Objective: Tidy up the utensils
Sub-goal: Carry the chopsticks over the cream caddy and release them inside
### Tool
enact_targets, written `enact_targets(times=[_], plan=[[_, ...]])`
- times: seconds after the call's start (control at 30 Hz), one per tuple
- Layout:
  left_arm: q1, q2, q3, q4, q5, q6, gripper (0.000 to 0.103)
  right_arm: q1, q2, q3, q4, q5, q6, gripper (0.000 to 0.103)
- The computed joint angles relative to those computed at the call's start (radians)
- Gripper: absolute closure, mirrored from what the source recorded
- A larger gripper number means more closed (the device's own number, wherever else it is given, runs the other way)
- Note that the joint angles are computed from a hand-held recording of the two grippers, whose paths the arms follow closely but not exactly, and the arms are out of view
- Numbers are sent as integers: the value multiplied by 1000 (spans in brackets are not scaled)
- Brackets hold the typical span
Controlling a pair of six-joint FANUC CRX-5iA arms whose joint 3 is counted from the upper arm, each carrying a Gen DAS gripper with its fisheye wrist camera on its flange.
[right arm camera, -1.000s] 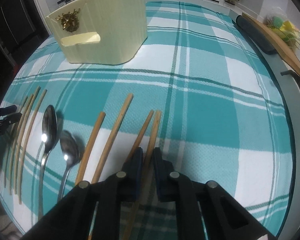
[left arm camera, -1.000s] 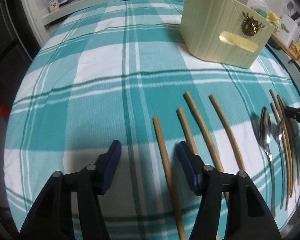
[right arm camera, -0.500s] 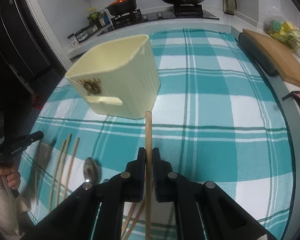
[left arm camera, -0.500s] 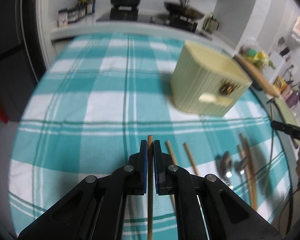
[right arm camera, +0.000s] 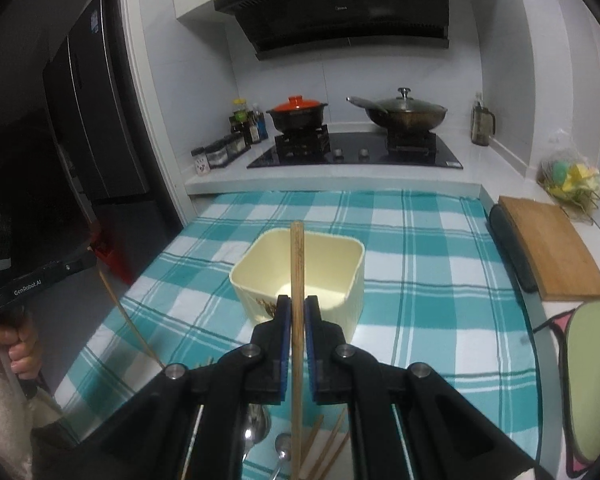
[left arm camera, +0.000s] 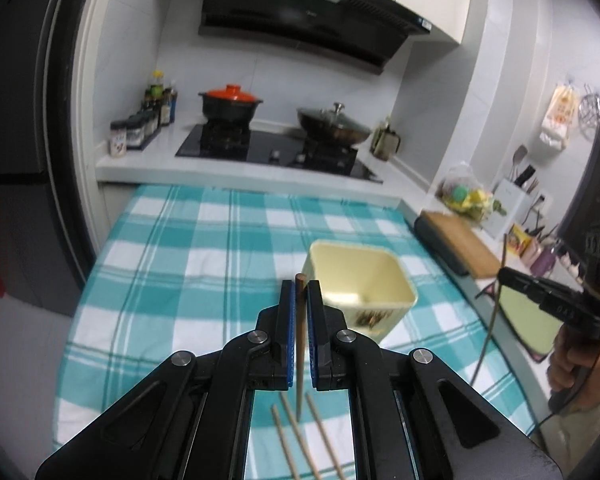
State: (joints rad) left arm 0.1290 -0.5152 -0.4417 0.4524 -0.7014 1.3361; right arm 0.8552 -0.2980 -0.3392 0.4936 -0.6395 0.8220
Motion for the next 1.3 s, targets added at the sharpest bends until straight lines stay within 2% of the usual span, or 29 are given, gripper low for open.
enact_targets(times=[0.2,0.37,0.47,0.5,0.6,0.67,0.73,0.93,0.97,1.0,1.03,1.07,1.1,1.13,1.17,1.23,1.3], plan=[[-57,132,198,-8,63,8,99,-61,85,112,56,136,-23,96],[-120,276,344,-84,109,70,99,-126,188,192,118,288,-48,96],[-148,370,419,-145,90,125,99,-185,243,161,317,416,-203,96],[-154,399,438,-158,73,138,99,-194,267,169,323,428,-207,96],[-169,481,482,-180,15,161,99,-185,333,246,121,362,-35,96],[-178,522,494,-192,-17,170,99,-180,382,329,-73,263,129,96],[-187,559,506,-212,-44,188,99,-187,420,388,-197,185,223,96],[-207,614,531,-273,-92,241,96,-200,488,441,-260,71,266,94],[-206,613,528,-268,-97,244,87,-201,494,444,-253,62,252,93],[-204,601,513,-263,-93,246,71,-200,493,440,-246,49,239,93],[-203,584,500,-270,-86,250,61,-199,491,431,-239,43,226,90],[-203,562,483,-285,-76,257,43,-202,487,430,-250,38,227,81],[-203,542,468,-298,-65,260,33,-201,473,419,-248,39,216,74],[-204,504,437,-311,-50,257,30,-203,461,404,-239,46,205,59],[-203,477,414,-318,-43,248,24,-203,440,379,-224,60,186,51],[-201,410,359,-341,-29,239,14,-202,386,318,-185,86,139,49],[-212,310,277,-402,4,271,6,-188,318,242,-125,88,74,40]])
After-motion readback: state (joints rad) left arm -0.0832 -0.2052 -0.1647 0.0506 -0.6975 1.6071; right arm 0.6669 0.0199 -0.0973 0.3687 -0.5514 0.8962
